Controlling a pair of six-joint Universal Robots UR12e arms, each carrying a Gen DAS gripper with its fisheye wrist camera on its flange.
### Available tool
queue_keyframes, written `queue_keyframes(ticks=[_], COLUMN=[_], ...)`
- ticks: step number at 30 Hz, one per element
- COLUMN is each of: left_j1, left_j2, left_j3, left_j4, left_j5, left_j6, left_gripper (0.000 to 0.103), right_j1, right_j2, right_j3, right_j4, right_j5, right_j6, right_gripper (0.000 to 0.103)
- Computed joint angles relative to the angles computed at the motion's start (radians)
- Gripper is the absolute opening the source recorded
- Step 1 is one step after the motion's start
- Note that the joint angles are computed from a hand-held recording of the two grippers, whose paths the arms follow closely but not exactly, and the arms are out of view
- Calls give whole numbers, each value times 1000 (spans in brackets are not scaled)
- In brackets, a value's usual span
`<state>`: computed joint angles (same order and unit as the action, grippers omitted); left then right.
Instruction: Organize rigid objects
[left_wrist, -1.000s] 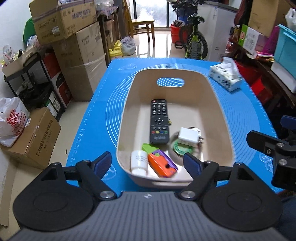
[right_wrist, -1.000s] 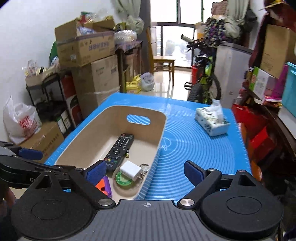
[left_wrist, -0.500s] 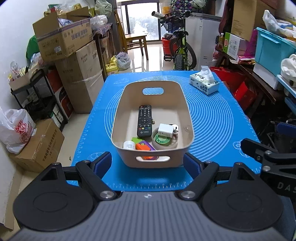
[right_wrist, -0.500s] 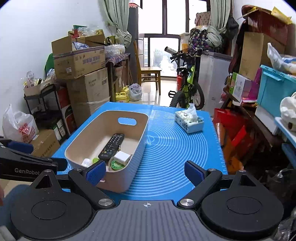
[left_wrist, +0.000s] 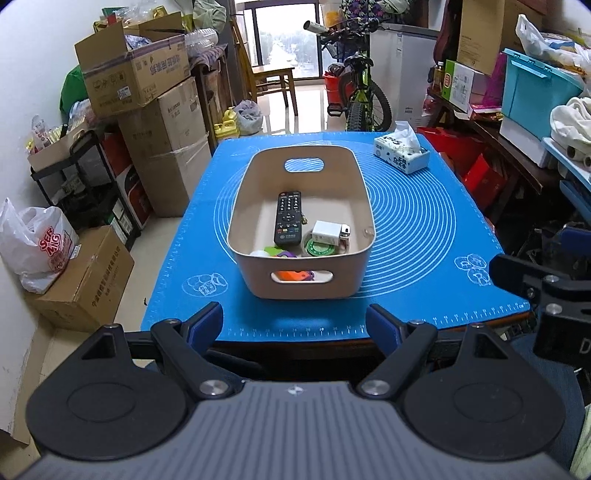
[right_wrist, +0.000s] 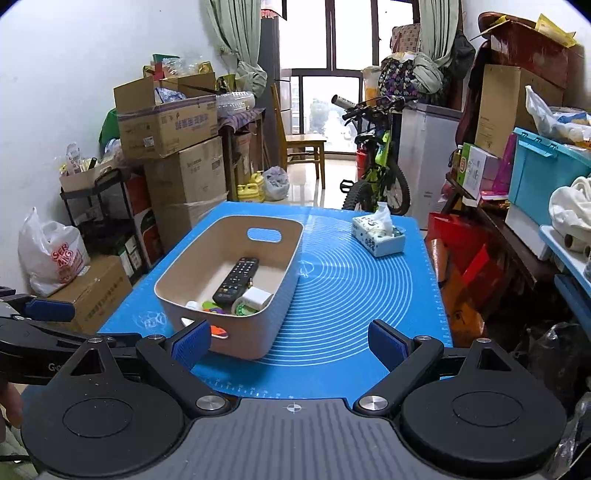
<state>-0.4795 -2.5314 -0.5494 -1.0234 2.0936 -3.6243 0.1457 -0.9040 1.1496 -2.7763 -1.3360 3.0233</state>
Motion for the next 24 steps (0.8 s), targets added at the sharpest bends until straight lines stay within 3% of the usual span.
queue_keyframes(ticks=[24], left_j1=[1], left_j2=[11], left_j3=[-25], left_j4=[15], left_j5=[-2], left_j6=[-4], left_gripper=[84], right_j1=[3], right_j2=[11], right_j3=[-2], right_j4=[21], right_j5=[-18], right_j6=[20], right_gripper=[93])
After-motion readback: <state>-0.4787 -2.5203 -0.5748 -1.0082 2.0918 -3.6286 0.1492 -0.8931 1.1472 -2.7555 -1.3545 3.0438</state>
